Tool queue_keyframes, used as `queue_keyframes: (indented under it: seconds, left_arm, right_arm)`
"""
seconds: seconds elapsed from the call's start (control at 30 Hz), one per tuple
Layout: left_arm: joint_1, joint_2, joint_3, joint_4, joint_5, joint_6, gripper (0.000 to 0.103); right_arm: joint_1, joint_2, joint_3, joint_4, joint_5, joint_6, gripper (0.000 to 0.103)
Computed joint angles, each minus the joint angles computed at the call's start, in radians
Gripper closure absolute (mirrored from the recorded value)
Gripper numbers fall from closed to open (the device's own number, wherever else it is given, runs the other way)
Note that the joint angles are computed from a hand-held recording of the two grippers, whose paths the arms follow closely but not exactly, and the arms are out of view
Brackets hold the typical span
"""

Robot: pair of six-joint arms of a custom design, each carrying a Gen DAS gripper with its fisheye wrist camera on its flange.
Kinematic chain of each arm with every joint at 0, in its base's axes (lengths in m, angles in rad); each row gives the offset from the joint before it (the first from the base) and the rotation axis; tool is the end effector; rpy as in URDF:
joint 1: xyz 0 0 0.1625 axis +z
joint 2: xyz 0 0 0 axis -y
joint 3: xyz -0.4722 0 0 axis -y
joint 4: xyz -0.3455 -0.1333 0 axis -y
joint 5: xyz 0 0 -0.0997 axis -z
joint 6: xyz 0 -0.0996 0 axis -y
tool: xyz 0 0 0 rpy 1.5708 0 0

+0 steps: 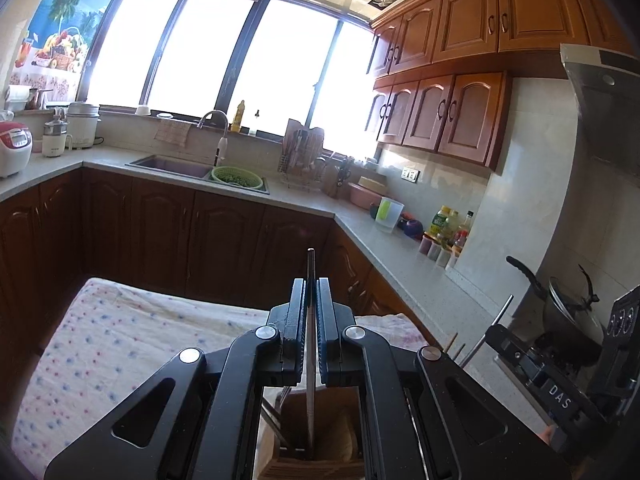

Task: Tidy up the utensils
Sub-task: 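Lower both chopsticks into the holder and open both tools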

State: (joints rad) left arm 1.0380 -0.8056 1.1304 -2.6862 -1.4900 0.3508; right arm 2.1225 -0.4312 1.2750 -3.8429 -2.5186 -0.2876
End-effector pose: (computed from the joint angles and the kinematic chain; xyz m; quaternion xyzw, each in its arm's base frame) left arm -0.2822 -0.7568 0.3938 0.3802 0.8402 -0.3866 0.0022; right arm 0.4274 -0.5945 0.1921 0.0010 -0.7358 0.6231 0.2651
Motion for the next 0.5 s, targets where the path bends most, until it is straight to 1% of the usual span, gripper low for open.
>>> queue_keyframes:
  seconds: [0.23,0.43,0.5]
  left_arm:
    - [0.013,-0.009,0.068,-0.019,0.013,0.034,0.099]
    - [0.022,-0.008,0.089,0.003,0.035,0.050,0.099]
    - [0.024,-0.008,0.092,0.016,0.042,0.049,0.099]
  right_arm:
    - [-0.023,0.016,0.041,0.014,0.000,0.053,0.099]
    - [-0.034,0.022,0.056,0.059,-0.005,0.110,0.099]
    - [-0.031,0.030,0.046,0.041,-0.016,0.088,0.099]
